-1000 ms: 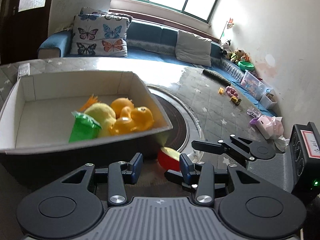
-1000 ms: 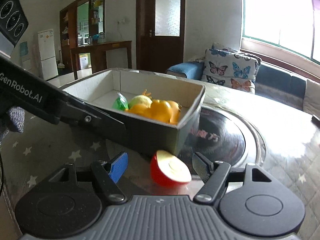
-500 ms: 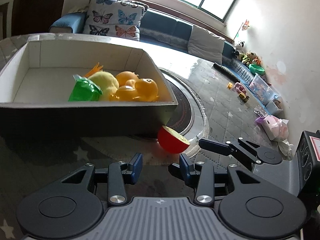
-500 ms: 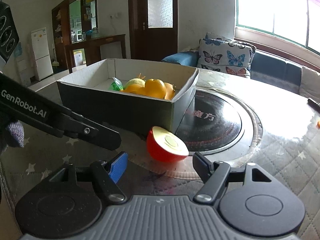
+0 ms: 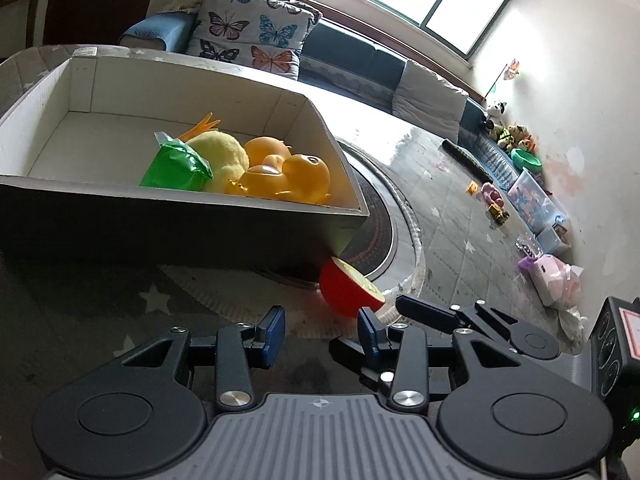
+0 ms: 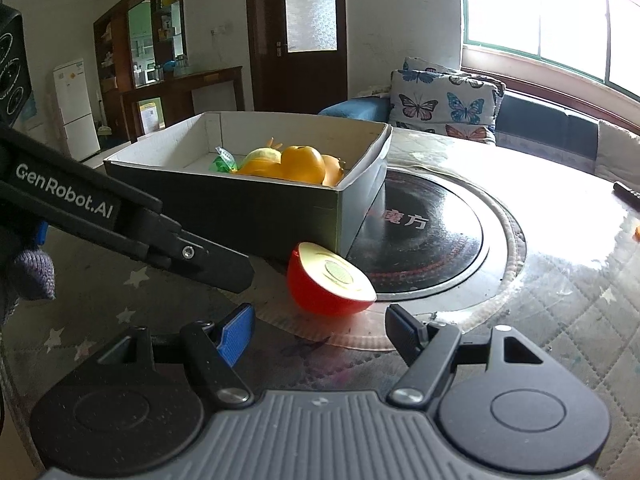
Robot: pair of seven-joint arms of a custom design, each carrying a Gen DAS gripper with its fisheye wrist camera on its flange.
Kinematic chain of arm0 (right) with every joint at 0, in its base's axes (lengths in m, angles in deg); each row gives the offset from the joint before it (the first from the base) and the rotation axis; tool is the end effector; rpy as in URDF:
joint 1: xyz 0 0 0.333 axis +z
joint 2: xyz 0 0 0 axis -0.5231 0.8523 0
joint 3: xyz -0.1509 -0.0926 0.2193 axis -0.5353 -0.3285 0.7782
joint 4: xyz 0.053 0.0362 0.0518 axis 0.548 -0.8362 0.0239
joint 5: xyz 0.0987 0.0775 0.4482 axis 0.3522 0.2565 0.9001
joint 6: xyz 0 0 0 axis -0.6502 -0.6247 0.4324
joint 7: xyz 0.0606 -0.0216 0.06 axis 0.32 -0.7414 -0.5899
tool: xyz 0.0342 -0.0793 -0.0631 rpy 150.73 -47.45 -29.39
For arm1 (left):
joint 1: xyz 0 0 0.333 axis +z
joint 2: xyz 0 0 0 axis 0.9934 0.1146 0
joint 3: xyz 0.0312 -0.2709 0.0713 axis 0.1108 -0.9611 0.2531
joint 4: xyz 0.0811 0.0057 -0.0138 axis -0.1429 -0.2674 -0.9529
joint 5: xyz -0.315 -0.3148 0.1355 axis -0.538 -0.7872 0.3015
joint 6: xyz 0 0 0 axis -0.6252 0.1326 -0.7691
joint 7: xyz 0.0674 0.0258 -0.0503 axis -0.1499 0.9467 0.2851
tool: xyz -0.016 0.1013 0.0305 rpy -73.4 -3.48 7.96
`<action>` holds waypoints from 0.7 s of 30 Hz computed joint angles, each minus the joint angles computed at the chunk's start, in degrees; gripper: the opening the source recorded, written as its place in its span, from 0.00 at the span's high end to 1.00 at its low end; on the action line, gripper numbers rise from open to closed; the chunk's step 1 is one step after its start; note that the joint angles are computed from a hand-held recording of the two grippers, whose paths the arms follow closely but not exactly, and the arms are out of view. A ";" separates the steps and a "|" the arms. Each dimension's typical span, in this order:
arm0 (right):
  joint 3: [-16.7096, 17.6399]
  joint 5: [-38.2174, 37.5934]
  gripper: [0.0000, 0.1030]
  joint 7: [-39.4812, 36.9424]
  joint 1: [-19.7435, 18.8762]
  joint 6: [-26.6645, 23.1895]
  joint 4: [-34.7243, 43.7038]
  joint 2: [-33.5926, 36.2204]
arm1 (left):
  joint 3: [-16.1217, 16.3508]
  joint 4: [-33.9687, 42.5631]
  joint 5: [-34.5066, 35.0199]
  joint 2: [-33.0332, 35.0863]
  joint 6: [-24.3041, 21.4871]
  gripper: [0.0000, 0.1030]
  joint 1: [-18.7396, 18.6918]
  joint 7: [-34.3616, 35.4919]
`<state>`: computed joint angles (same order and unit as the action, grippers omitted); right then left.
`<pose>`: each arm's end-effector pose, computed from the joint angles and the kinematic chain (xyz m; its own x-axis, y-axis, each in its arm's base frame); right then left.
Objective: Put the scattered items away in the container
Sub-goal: 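Move the left tool to the red apple half and grasp it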
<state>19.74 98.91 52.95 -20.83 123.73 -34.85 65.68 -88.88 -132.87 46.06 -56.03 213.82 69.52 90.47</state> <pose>0.6653 0.3560 0.3552 0.6077 -0.7928 -0.0464 -0.5034 -0.3394 -0.7946 0.7062 -0.2883 0.4624 0.0557 -0.9132 0.4037 -0.7321 -0.3123 -0.6054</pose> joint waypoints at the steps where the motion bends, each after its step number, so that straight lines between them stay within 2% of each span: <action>1: -0.20 -0.11 0.29 0.17 0.17 -0.05 0.27 0.21 | -0.04 0.38 -0.18 0.31 -0.01 0.59 0.03 -0.02; 8: -2.22 -1.65 0.29 2.33 1.94 -1.04 3.21 2.21 | -0.02 3.83 -1.37 2.94 -0.58 0.59 0.03 -0.59; 21: -1.70 0.22 0.30 1.57 1.35 -5.09 8.79 6.01 | -0.28 9.52 -4.28 7.46 -1.72 0.59 0.41 -0.68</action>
